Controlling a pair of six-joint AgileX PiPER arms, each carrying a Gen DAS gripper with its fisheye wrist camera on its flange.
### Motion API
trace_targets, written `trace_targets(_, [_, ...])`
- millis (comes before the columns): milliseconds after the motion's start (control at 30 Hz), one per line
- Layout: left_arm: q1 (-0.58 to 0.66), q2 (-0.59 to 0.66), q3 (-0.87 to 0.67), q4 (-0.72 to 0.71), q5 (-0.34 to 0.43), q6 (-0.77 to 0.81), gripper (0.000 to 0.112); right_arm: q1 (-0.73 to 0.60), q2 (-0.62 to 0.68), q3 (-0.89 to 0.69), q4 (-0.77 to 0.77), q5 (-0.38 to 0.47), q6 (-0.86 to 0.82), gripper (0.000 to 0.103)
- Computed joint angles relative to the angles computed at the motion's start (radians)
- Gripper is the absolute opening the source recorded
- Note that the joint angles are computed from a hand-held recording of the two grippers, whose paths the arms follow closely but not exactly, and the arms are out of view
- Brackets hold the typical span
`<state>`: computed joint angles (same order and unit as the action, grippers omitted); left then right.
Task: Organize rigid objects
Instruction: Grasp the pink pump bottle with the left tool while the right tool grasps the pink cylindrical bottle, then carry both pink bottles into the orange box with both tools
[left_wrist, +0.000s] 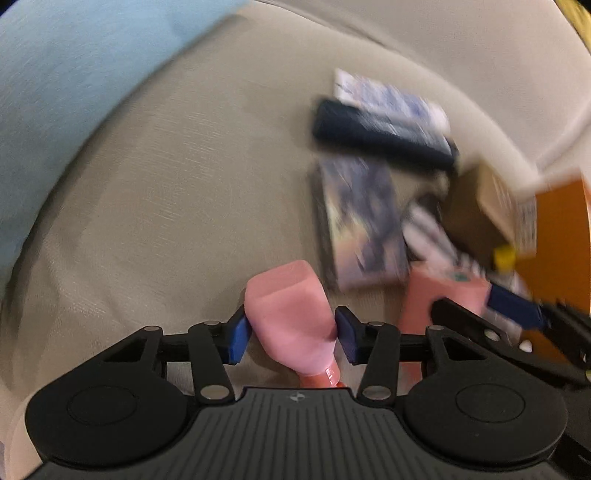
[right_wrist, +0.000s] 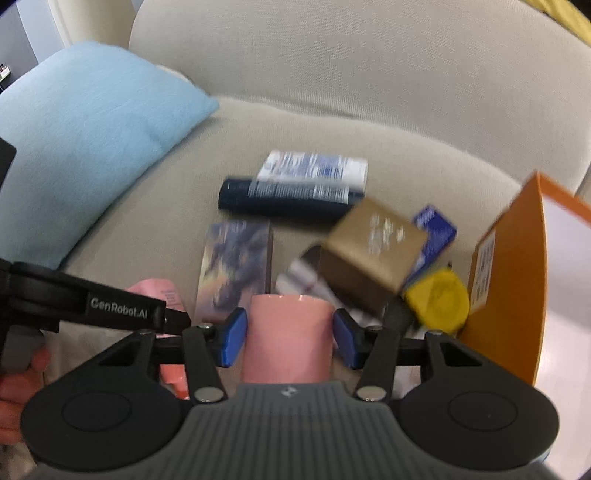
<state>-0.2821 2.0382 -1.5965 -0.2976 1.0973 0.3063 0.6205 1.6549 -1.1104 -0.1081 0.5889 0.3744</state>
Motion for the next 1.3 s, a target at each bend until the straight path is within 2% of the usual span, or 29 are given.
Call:
trace_targets(167, [-0.036,-0.002,0.024,0.040,-0.010,0.012,0.055,0.016,-0.044,0.085,0.019,-0.005,0.014,0.052])
trace_targets(333, [-0.042,0.019,0.008,0.059,0.010,-0.021,0.058,-0.023,-0.048,0.104,0.116,-0.024,-0.057,0.054])
trace_targets(567, [-0.073,-0.051,0.106,0.098,-0.082,-0.028,0.052,-0.068,-0.072,0.141,0.229,-0.018,-0.131,0.062])
trace_targets(700, [-0.099,-0.091,0.167,0.116,-0.148,-0.002,0.052,-0.093,-0.065,0.166,0.336,-0.033,-0.199,0.057])
trace_targets(800, [-0.088,-0.139,0.218,0.061,-0.187,0.066,0.051,-0.079,-0.079,0.171,0.307,-0.042,-0.171,0.057])
trace_targets(933, [-0.033,-0.235,0.286,-0.070,-0.195,0.218,0.050,-0.083,-0.149,0.197,0.297,-0.051,-0.193,0.056])
trace_targets(1133, [-0.018,-0.360,0.358,-0.139,-0.173,0.252,0.047,-0.109,-0.292,0.265,0.315,-0.048,-0.236,0.056])
trace_targets(1200, [-0.019,-0.399,0.340,-0.166,-0.143,0.254,0.047,-0.108,-0.355,0.285,0.290,-0.050,-0.225,0.056])
trace_targets(1300, [-0.032,-0.455,0.326,-0.202,-0.144,0.277,0.047,-0.106,-0.455,0.300,0.223,-0.051,-0.186,0.056])
